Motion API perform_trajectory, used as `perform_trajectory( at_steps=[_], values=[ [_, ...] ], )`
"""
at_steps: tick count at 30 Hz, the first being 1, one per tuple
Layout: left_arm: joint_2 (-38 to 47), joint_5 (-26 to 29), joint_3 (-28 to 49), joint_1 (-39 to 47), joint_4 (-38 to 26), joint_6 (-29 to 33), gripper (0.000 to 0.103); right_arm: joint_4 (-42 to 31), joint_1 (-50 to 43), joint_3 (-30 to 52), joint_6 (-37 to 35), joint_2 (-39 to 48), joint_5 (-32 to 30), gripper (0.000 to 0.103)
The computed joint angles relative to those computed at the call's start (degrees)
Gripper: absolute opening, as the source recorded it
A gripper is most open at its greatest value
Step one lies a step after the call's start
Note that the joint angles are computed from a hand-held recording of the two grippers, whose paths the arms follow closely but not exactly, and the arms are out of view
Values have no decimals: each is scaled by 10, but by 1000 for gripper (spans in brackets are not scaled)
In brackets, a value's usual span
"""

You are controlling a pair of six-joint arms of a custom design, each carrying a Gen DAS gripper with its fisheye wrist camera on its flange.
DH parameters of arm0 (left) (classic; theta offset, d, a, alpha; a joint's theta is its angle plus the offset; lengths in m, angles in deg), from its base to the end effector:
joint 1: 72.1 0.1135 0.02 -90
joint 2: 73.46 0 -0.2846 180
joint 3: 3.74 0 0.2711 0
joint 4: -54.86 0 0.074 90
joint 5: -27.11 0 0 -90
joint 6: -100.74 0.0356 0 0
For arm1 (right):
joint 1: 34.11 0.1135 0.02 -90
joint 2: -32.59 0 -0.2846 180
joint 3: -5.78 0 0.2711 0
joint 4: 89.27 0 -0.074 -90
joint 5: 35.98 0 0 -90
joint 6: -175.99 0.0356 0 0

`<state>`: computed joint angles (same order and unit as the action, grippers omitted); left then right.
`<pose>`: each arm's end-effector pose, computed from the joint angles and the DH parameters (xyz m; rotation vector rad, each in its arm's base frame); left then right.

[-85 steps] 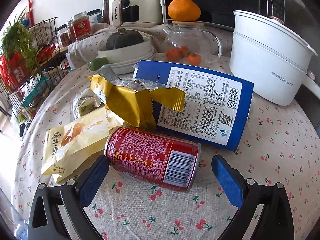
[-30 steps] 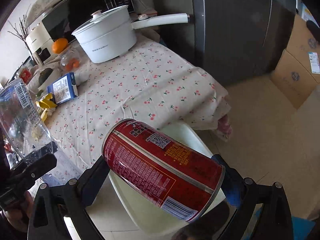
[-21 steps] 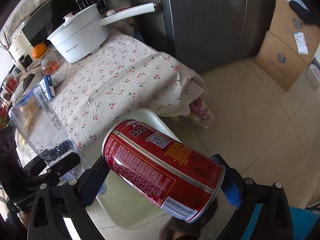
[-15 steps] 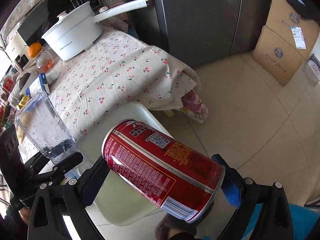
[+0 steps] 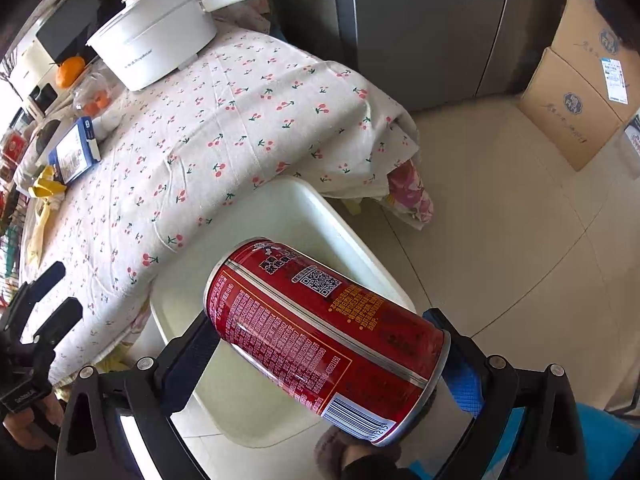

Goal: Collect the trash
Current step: 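Open the left gripper to drop the clear bottle while the right drops the red can into the bin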

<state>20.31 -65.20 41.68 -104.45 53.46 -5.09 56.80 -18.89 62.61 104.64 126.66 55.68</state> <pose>0.2455 -0.1538 0.1113 0.3361 2.4423 -0.3234 0.2814 0.0755 0.1296 0.0911 2.8158 0.0970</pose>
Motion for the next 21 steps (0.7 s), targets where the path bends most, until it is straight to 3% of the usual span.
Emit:
perform_trajectory(
  at_steps=[8, 15, 21],
  values=[
    [-80, -52, -48, 15, -31, 26, 98, -15, 43, 43, 24, 61, 10, 101],
    [-139, -48, -83, 49, -61, 42, 98, -26, 60, 73, 47, 88, -13, 101],
    [-170, -42, -99, 73, -75, 50, 98, -28, 95, 93, 50, 95, 26, 103]
  ],
)
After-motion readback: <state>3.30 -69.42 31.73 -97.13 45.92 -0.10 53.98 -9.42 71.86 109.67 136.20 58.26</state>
